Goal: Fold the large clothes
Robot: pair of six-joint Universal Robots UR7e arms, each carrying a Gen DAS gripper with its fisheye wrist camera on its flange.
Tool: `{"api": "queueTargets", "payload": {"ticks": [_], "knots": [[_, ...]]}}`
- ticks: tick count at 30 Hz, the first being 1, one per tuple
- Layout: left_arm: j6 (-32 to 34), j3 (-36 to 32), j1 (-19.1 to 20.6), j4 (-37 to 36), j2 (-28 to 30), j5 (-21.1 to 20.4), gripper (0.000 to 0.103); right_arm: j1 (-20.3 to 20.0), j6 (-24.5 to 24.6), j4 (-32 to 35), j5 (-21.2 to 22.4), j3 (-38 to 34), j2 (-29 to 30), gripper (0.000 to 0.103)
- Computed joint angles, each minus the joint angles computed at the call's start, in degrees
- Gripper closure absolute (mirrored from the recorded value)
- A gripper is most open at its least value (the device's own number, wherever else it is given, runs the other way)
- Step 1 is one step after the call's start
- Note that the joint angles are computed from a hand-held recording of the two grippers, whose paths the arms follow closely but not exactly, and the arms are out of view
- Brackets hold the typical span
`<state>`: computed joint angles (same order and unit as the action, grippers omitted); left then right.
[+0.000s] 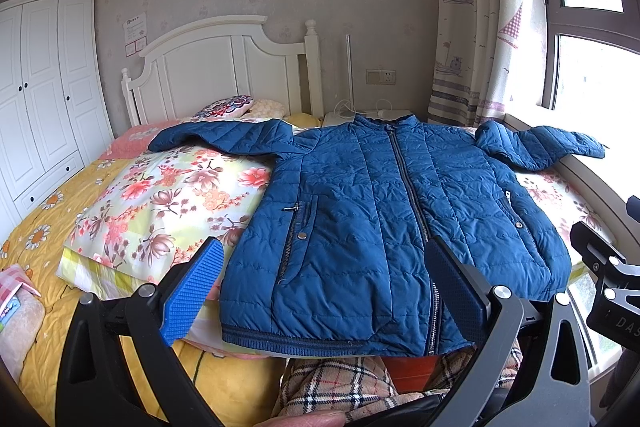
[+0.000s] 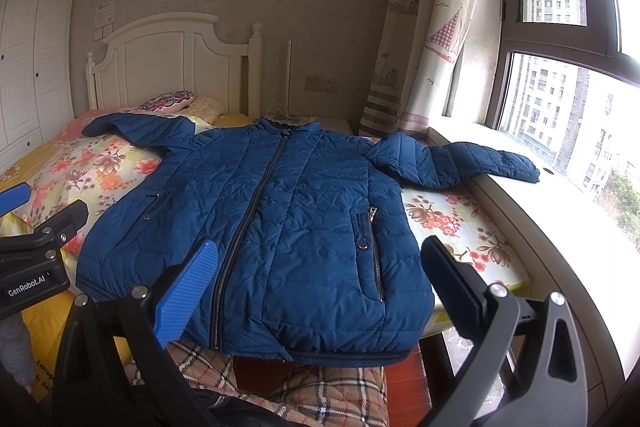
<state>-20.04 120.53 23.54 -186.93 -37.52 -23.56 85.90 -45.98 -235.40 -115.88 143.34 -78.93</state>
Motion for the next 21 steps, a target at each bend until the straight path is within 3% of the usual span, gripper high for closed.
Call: {"api": "queueTargets", "payload": {"ticks": [6, 10, 13, 16, 21], "knots": [[0.33, -0.34, 0.48, -0.39, 0.91, -0.97, 0.004, -0.36, 1.1, 1.53, 0.5, 0.02, -0.24, 0.002], [2.61, -4.85, 3.84, 0.42, 2.98, -5.16, 0.004, -6.47, 3.85, 10.09, 8.55, -2.45, -3.17, 0.002], [6.09, -15.81, 9.72, 6.22, 7.02, -9.82, 0.004, -10.88, 9.82, 21.8, 11.55, -9.72, -3.96, 0.002], [9.53, -30.33, 15.31, 17.92, 12.25, -14.29, 0.004, -14.3, 17.27, 31.38, 8.92, -21.98, -1.05, 0.002], [14.51, -55.53, 23.14, 32.89, 23.66, -17.7, 0.004, -22.73, 36.04, 46.07, 13.75, -41.02, 2.93, 0.004]]}}
